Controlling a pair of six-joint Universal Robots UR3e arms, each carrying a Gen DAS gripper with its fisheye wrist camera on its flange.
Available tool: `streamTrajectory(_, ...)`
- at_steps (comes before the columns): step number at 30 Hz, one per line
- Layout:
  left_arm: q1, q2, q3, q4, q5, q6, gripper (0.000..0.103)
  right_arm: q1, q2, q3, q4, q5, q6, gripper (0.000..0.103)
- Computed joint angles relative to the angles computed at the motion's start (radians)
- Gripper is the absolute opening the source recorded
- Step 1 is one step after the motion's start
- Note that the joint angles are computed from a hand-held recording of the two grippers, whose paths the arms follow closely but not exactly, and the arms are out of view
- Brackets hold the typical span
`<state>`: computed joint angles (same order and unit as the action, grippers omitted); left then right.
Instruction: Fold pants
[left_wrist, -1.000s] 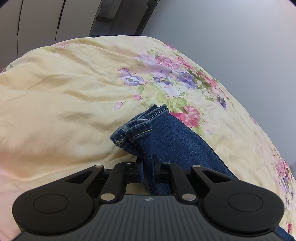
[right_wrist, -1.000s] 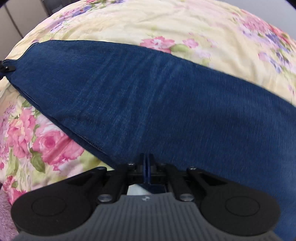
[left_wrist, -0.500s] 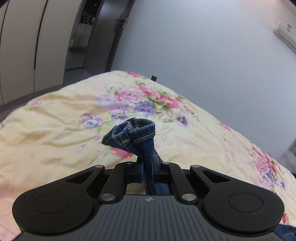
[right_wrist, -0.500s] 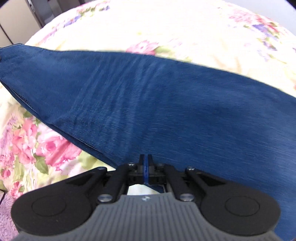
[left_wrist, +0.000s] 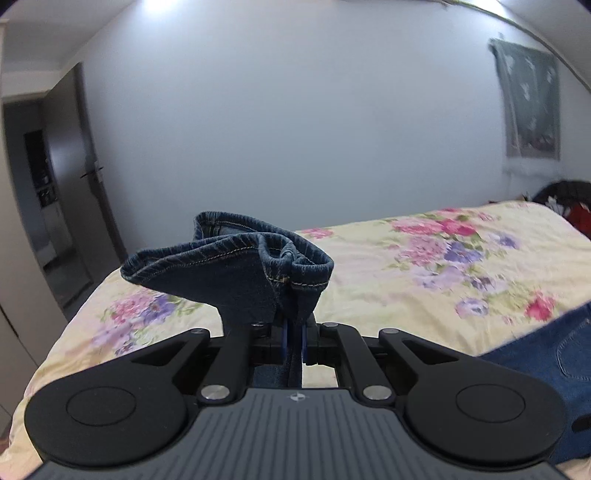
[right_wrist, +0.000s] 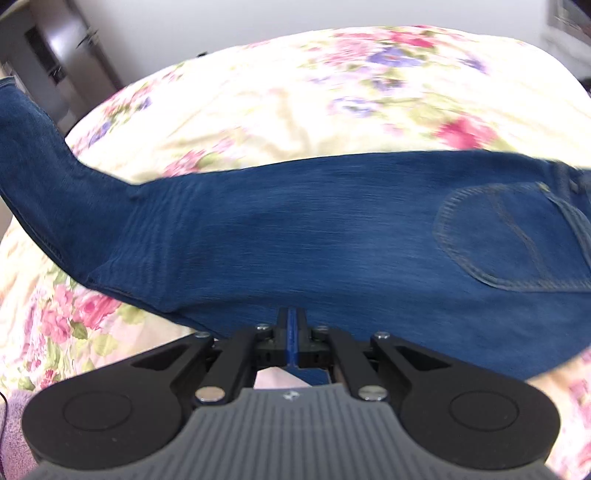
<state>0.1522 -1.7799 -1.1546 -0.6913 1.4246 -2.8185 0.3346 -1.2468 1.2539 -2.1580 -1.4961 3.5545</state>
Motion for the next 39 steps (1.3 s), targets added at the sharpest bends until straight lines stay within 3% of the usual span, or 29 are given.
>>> streamTrajectory(5, -0.321, -0.11, -0.21, 0.258, 0.233, 0.106, 0.006, -0.106, -0.212, 0.29, -0.084, 0.048, 0.001, 0.0)
streamTrajectory(8, -0.429, -0.162, -0.331, 0.319, 0.277, 0.14, 0.006, -0.162, -0.31, 0.43, -0.107, 0.085, 0.008, 0.0)
streamTrajectory(12, -0.473, -0.167, -0.419, 0.275, 0.271, 0.101, 0.007, -0.209, -0.399, 0.558, -0.114, 0.125, -0.004, 0.0)
streamTrajectory(15, -0.426, -0.15, -0.416, 0.184, 0.193, 0.044, 0.009, -0.225, -0.428, 0.63, -0.154, 0.166, -0.003, 0.0)
streamTrajectory(19, -0.301, -0.096, -0.395, 0.023, -0.029, -0.021, 0.022, -0.218, -0.42, 0.688, -0.255, 0.212, 0.012, 0.0)
streamTrajectory(24, -0.243, -0.087, -0.342, -0.116, -0.143, 0.025, 0.036, -0.195, -0.371, 0.686, -0.353, 0.254, 0.057, 0.004)
streamTrajectory(26, -0.206, -0.068, -0.336, -0.19, -0.243, 0.08, 0.07, -0.187, -0.338, 0.664, -0.373, 0.265, 0.072, 0.016)
streamTrajectory(28, -0.171, -0.036, -0.337, -0.27, -0.335, 0.136, 0.071, -0.176, -0.315, 0.642, -0.385, 0.27, 0.094, 0.026)
streamTrajectory(31, -0.154, -0.001, -0.336, -0.301, -0.351, 0.187, 0.071, -0.162, -0.272, 0.604, -0.405, 0.291, 0.149, 0.031)
streamTrajectory(34, -0.126, 0.017, -0.311, -0.323, -0.328, 0.221, 0.071, -0.148, -0.228, 0.571, -0.438, 0.316, 0.23, 0.046)
streamTrajectory(39, -0.052, 0.037, -0.328, -0.254, -0.257, 0.208, 0.071, -0.124, -0.106, 0.533, -0.575, 0.394, 0.421, 0.048)
